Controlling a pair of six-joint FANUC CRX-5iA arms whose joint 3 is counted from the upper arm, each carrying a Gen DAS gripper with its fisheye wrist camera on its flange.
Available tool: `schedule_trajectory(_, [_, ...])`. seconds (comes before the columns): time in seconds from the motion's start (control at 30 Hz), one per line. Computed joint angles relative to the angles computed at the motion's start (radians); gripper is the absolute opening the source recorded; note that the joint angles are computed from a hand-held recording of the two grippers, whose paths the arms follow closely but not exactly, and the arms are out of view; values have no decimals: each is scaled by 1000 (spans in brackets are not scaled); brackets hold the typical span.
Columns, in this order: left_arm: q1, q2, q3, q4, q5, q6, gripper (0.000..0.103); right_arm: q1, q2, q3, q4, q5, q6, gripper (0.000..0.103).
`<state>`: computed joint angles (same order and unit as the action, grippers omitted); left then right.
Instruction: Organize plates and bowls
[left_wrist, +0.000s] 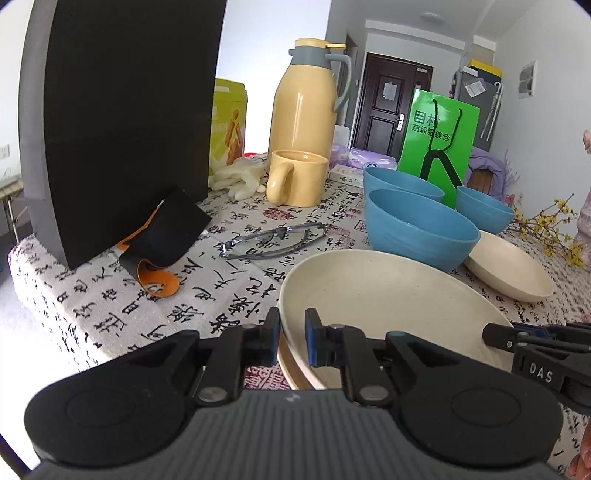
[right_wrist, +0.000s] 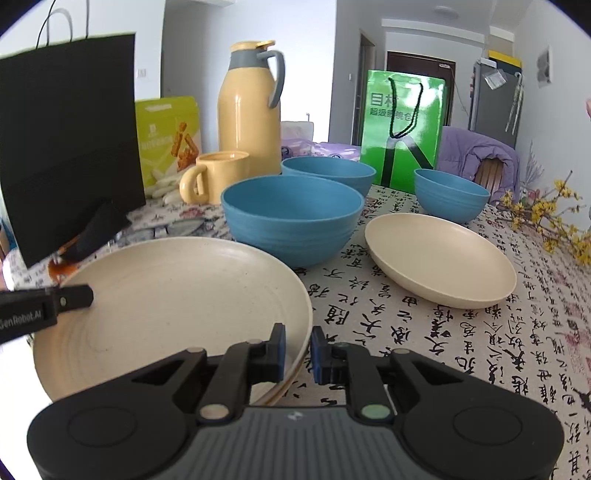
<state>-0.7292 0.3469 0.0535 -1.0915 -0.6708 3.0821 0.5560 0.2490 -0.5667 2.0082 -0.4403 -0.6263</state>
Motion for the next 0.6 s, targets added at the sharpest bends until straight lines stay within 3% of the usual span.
schedule_trajectory(0.1, [-16,12,8,-32,-22,1,17,-21,0,-1,65,28,-46,30])
schedule_trajectory(0.3, [11,-11,-16,20,22,-35,23,-55,-29,-18,176,51,-137,27])
schedule_trajectory(0.47, [-18,-40,-19,-21,-12,-19,23,-80,-73,-44,273,47,-221,29])
schedule_trajectory(0.53, [-36,-50,-18,-45,-21,-12,26,-95,-96,-58,321,50,-263,30])
schedule_trajectory(0.6, [-49,-57,-14,-52,-18,-15,40,-107,-123,-80,361,47,-298,35])
